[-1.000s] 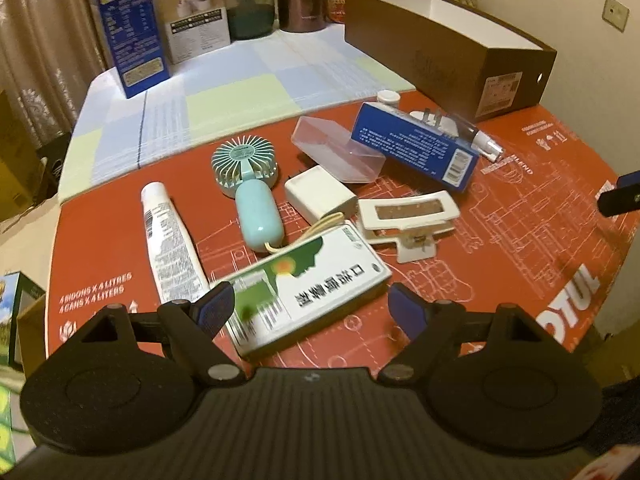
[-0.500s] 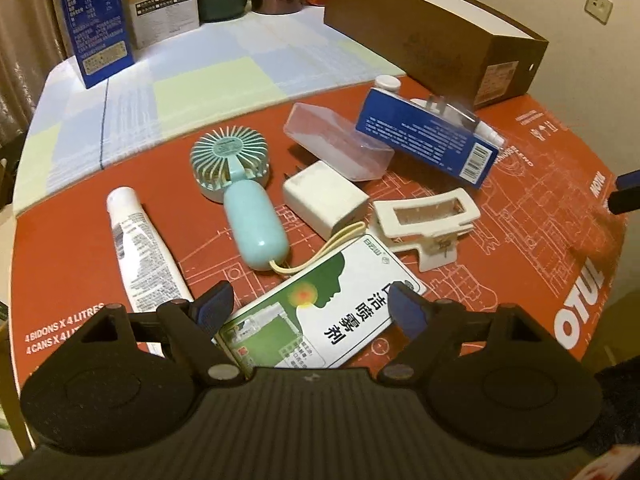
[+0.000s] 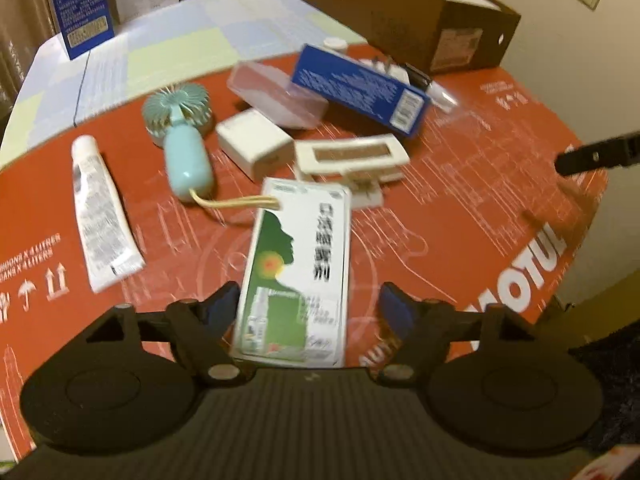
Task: Organize rigid objects
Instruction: 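Grasp the white-and-green mouth-spray box with the left gripper, then lift the spray box with the left gripper while the right gripper grasps the brown spray bottle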
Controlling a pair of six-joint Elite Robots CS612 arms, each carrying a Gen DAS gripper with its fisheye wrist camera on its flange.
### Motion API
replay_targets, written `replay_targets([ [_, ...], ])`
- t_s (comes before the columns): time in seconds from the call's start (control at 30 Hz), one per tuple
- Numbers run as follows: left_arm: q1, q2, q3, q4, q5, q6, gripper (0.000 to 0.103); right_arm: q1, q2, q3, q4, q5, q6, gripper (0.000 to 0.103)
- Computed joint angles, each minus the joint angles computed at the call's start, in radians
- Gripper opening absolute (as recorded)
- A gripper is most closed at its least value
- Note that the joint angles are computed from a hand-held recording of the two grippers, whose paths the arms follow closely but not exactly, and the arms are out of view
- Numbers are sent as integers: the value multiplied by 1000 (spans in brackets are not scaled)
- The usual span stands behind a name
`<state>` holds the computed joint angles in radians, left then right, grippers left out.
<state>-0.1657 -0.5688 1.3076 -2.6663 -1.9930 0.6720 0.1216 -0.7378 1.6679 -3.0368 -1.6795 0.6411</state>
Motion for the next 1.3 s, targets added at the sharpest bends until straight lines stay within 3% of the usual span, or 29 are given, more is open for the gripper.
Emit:
replay_targets([
  [0.27, -35, -9, 28, -86, 96, -81, 66, 0, -1, 5, -7, 9, -8, 100],
  [0.53, -65, 2, 5, -61, 210, -118, 53, -8, -4, 16, -7, 21, -6, 100],
  [0.8, -69, -11, 35, -98, 236, -180, 51, -28, 11, 2, -40, 71, -47, 100],
  [0.83, -69, -16, 42, -107, 234, -191, 51, -31, 15, -3, -47, 78, -58, 97],
  [0.9, -67, -27, 54, -127, 224, -218, 51, -39, 24, -12, -60, 108, -95, 84],
  [0.93, -67, -33, 60, -138, 223, -230, 51, -43, 28, -21, -60, 117, -115, 83],
  [1.03, -70, -45, 65, -171, 224, -266, 51, -49, 42, -41, -69, 123, -167, 77],
  [1.1, -72, -48, 57, -186, 224, -293, 51, -55, 53, -58, -73, 122, -199, 65],
  [1.3, -85, -34, 2, -178, 264, -376, 51, -77, 102, -128, -95, 104, -289, 42],
])
